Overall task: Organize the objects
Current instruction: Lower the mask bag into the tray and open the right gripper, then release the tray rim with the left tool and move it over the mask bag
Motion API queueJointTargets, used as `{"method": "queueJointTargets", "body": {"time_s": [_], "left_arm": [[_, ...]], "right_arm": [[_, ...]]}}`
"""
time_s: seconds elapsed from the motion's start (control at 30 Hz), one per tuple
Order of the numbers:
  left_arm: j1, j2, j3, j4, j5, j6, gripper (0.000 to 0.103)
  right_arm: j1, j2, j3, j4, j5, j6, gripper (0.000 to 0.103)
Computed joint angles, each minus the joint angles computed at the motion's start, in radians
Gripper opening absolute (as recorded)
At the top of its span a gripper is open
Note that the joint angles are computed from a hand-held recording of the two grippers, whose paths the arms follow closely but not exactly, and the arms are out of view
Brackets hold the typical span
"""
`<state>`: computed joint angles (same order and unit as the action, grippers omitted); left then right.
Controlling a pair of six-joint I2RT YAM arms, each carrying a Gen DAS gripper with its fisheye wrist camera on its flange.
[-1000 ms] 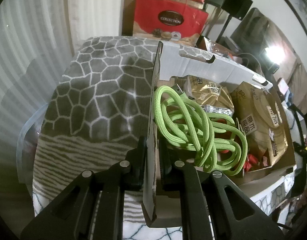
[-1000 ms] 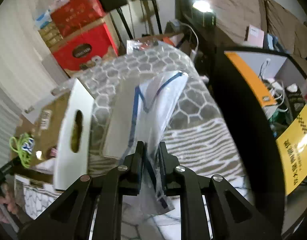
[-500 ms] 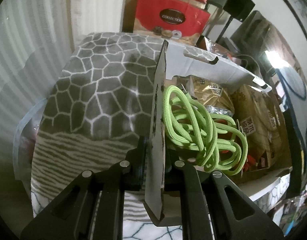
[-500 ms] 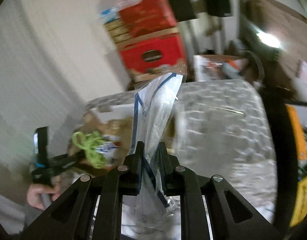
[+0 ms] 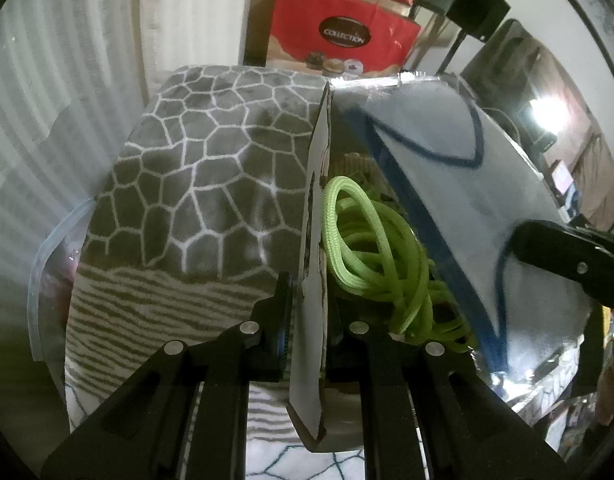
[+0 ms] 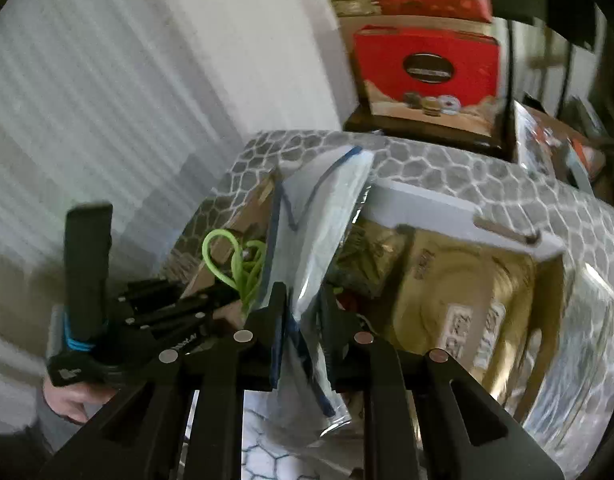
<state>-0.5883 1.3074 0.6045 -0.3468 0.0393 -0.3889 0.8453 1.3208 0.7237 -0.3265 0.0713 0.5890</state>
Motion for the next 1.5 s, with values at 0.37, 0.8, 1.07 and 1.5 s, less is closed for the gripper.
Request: {"method": "queueJointTargets", "body": {"time_s": [0.37, 0.8, 1.07, 1.5], "left_arm": [[0.0, 0.008, 0.017, -0.01, 0.003, 0.006, 0.01], [0.007, 0.006, 0.021, -0.018, 0.008, 0.008, 0.01], [0.013, -0.01, 0.021, -0.023, 0.012, 0.014, 0.01], [0.047, -0.059, 0.005, -0.045, 0.023, 0.037, 0.017]], "right_arm": [[-0.038, -0.019, 0.109, -0.263, 0.073, -0.184, 0.04], [-0.078, -0.19, -0.011, -0.267, 0.146, -0.074, 0.058], [0.013, -0.288, -0.076, -0.264, 0.163, 0.092, 0.058], [0.074, -0.519, -0.203, -0.361, 0.152, 0.334, 0.058]]}}
